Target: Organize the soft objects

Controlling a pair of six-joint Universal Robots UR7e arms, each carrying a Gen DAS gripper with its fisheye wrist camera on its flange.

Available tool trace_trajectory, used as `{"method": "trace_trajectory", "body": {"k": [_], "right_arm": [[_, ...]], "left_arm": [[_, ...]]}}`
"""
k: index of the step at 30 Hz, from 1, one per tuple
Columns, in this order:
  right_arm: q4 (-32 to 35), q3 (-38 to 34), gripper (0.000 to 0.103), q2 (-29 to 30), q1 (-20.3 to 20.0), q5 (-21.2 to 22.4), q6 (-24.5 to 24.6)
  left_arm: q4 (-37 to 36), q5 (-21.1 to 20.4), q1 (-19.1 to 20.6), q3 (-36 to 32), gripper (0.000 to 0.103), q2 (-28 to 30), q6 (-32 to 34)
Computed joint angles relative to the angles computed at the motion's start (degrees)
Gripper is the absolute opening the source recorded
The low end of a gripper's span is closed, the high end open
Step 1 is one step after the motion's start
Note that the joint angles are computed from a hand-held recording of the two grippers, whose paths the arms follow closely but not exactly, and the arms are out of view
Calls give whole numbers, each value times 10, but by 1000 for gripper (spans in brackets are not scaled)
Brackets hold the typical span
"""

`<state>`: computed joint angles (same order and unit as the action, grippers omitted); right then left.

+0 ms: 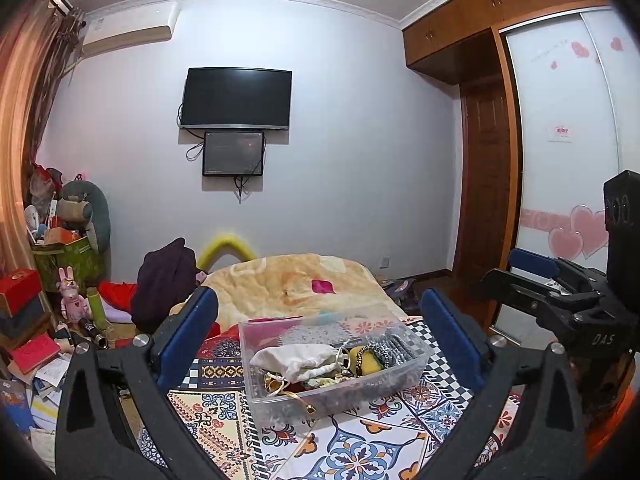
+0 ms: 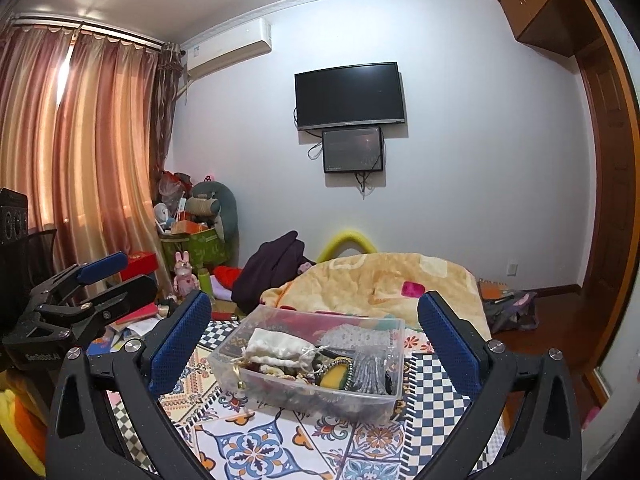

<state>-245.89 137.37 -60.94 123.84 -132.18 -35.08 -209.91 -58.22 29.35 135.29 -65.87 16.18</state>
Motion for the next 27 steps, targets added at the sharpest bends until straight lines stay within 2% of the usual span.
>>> {"method": "trace_trajectory", "body": {"k": [27], "right_arm": [[-12, -1, 103, 2, 10, -3, -10]], "left_arm": [[7, 4, -2, -1, 103, 2, -12]]}}
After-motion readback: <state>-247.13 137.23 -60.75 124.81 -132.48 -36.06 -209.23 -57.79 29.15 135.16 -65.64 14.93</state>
